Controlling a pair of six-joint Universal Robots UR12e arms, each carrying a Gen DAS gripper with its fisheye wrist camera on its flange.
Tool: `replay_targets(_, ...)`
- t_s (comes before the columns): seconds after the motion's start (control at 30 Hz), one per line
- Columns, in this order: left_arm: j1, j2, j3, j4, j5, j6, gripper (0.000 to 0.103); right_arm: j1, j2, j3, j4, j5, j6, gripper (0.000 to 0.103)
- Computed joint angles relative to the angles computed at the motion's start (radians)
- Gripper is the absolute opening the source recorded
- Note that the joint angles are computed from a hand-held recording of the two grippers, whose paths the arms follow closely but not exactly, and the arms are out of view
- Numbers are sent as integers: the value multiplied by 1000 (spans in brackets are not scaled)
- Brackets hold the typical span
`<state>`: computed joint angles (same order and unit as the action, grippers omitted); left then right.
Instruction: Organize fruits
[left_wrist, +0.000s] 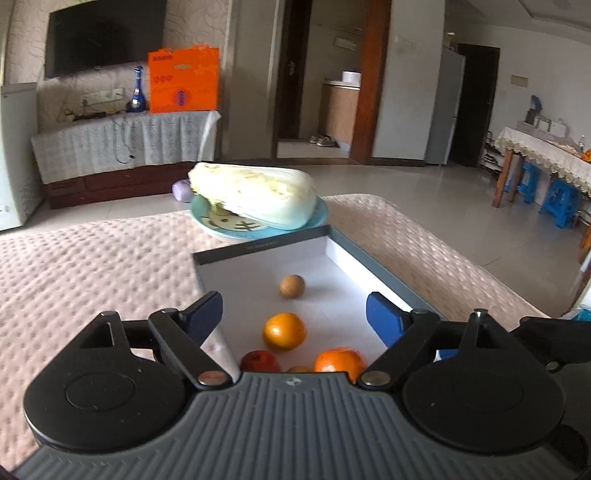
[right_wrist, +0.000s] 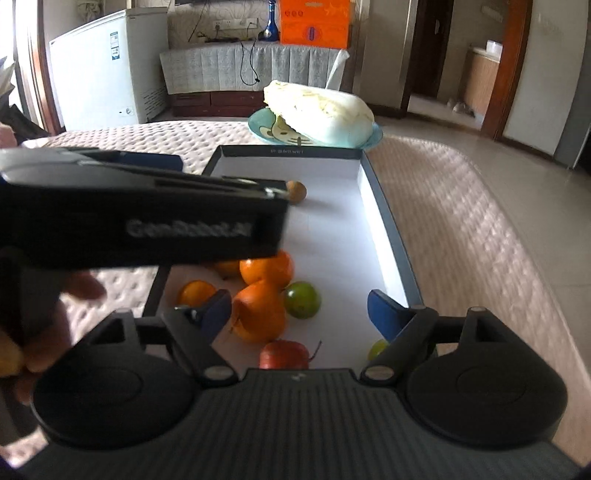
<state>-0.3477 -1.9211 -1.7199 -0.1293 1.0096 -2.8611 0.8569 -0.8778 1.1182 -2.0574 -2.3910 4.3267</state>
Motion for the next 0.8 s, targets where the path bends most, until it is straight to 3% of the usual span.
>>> replay_targets(0.07, 5, 12, -16, 30, 24, -18, 91, 4, -2, -2, 18, -5, 8, 83)
replay_targets(0.17, 11, 32, -51, 147, 99, -65, 99, 13, -11, -2, 63, -6, 42, 83)
replay_targets(0.3, -2, 57, -106, 323, 292, -58, 102, 39, -25, -1, 144, -52, 139, 83)
replay_targets(0.4, -12, 83, -148, 396, 415, -57, 103, 66, -39, 9, 187, -75, 253, 83)
replay_targets(0.5, 4, 132, -201, 417, 414, -107, 103, 97, -48, 19, 182, -85, 321, 83)
replay_targets(0.63, 16, 212, -287, 413, 407, -118, 103, 129, -41, 2, 194, -58, 307, 83)
replay_targets(0.8, 53, 337, -389, 244, 284, -77, 103, 143, -29, -9, 150, 23, 177, 83)
